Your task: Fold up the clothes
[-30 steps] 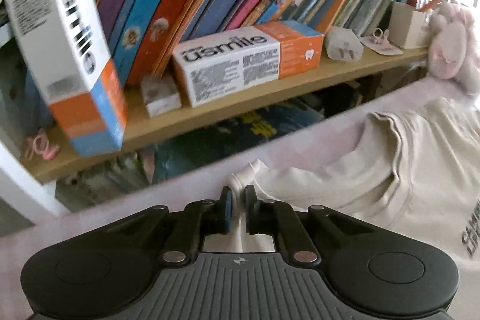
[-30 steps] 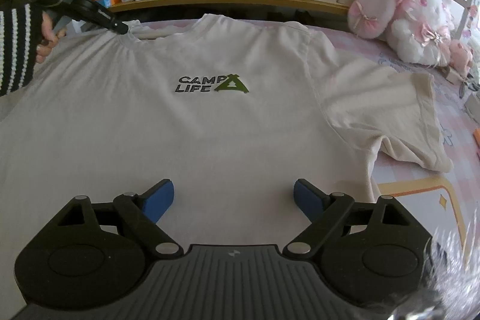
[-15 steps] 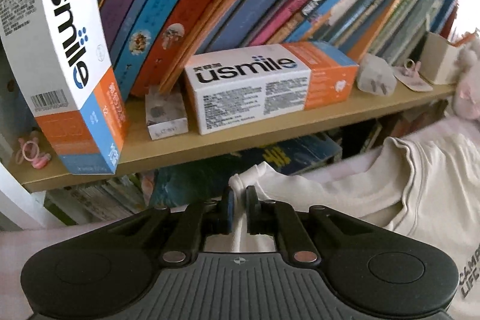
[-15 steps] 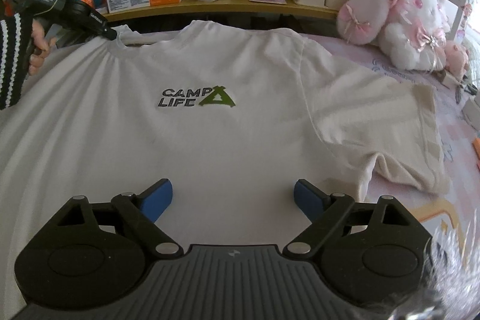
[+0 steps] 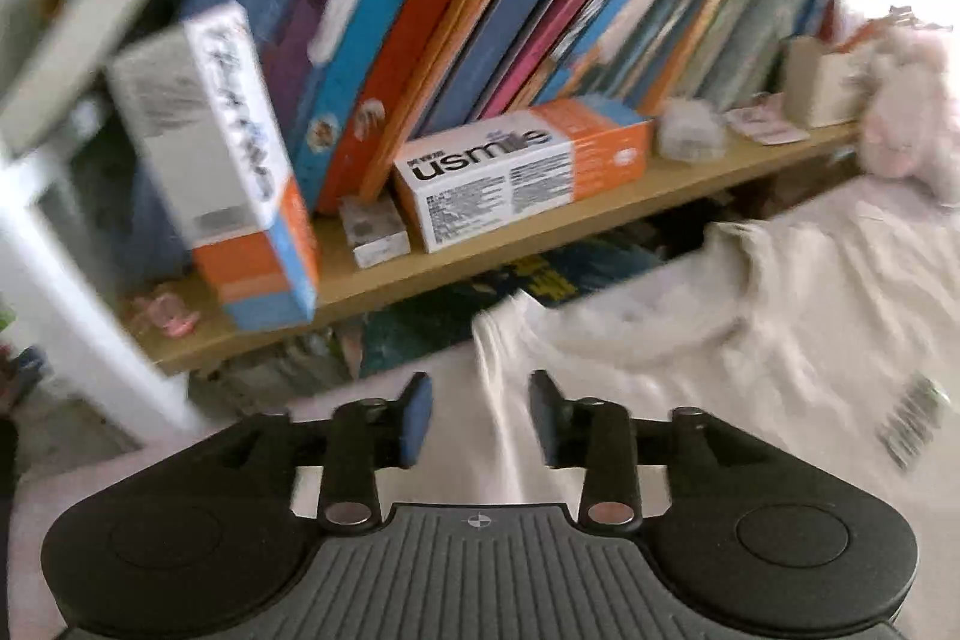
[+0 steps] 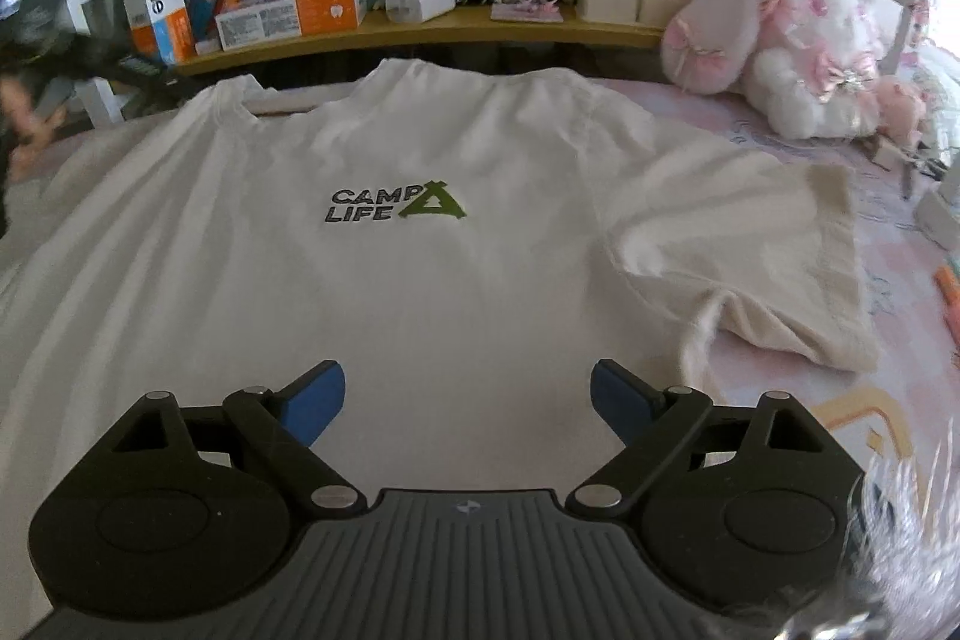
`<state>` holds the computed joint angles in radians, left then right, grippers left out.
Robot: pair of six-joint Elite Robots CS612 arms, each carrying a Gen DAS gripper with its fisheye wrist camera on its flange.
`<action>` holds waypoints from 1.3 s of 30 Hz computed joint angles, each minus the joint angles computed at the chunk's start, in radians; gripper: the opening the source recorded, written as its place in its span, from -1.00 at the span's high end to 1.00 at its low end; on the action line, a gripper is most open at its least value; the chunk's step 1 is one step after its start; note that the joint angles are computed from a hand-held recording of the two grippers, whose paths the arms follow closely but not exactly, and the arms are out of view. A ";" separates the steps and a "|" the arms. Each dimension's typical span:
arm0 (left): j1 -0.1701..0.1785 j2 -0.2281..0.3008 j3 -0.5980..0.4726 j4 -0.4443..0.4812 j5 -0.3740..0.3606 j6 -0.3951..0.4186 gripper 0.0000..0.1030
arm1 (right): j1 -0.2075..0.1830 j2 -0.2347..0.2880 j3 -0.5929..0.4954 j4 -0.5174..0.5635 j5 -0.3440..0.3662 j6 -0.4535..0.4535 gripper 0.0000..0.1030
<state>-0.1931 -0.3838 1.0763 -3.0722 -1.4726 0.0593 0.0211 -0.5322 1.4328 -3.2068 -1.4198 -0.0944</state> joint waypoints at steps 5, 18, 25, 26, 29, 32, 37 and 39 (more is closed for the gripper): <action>0.000 -0.132 0.302 -0.211 0.003 -0.076 -0.14 | -0.019 -0.040 0.079 -0.044 -0.033 0.008 -0.71; -0.031 -0.318 0.715 -0.254 0.229 -0.398 -0.22 | -0.059 -0.086 0.170 -0.027 -0.076 0.022 -0.28; -0.029 -0.313 0.721 -0.236 0.228 -0.450 -0.20 | -0.067 -0.095 0.182 -0.004 -0.085 0.019 0.10; -0.027 -0.312 0.721 -0.242 0.216 -0.457 -0.15 | -0.068 -0.095 0.183 -0.004 -0.084 0.021 0.14; -0.023 -0.304 0.712 -0.265 0.161 -0.458 -0.08 | -0.070 -0.096 0.185 -0.011 -0.095 0.030 0.58; -0.024 -0.298 0.699 -0.244 0.138 -0.461 0.18 | -0.075 -0.095 0.193 -0.031 -0.111 0.065 0.69; -0.032 -0.295 0.697 -0.239 0.166 -0.492 0.43 | -0.076 -0.099 0.197 -0.028 -0.138 0.099 0.44; -0.033 -0.296 0.699 -0.232 0.186 -0.498 0.77 | -0.076 -0.100 0.200 -0.030 -0.146 0.107 0.36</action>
<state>-0.2258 -0.6802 1.7750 -3.3047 -1.2870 -0.4390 -0.0548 -0.6322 1.6329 -3.2368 -1.5656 0.0129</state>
